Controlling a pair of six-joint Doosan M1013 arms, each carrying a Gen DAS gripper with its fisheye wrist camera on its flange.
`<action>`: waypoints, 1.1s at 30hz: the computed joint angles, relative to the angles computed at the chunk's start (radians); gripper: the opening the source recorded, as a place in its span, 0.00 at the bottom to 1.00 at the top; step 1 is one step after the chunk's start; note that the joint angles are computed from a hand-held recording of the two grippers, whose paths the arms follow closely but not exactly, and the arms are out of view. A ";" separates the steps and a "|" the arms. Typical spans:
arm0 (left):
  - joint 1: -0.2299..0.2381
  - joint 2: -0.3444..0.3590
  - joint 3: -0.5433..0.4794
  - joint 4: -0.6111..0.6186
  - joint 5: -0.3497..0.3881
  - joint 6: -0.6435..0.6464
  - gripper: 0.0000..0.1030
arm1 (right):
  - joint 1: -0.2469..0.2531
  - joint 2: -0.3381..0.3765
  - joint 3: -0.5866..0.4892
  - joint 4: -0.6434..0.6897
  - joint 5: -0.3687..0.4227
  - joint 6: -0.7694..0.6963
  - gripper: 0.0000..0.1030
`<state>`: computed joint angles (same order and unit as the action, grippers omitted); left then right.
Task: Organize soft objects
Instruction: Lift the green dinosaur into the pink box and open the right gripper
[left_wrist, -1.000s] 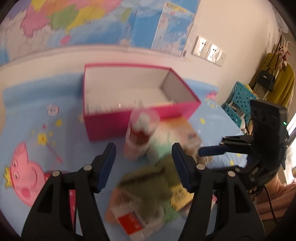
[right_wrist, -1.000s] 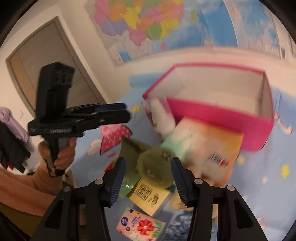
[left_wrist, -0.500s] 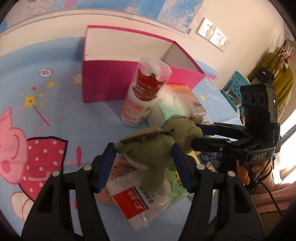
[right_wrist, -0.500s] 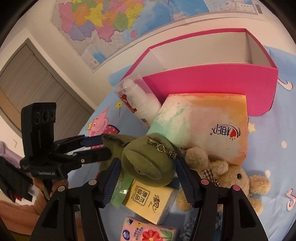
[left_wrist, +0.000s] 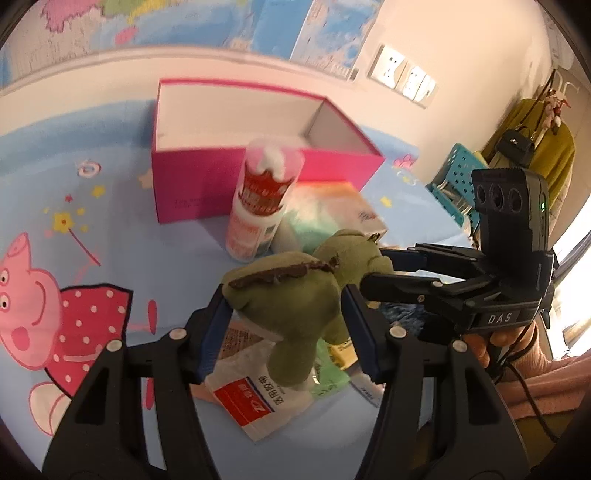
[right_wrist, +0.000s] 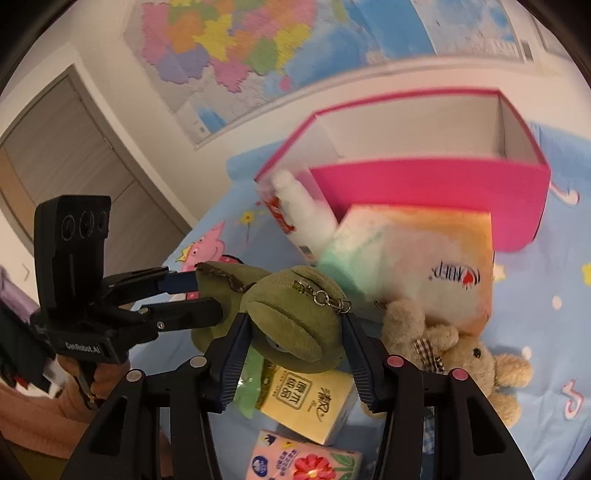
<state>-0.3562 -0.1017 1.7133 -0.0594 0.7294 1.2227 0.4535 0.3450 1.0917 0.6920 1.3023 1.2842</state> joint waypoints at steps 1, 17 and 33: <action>-0.003 -0.006 0.001 0.006 -0.006 -0.004 0.60 | 0.001 -0.004 -0.001 0.000 -0.008 -0.010 0.50; -0.051 -0.026 -0.111 0.315 -0.098 -0.093 0.60 | -0.003 0.012 -0.167 0.014 -0.108 -0.180 0.50; 0.085 0.211 -0.316 0.299 -0.003 -0.078 0.60 | 0.018 0.346 -0.634 -0.128 0.084 -0.007 0.50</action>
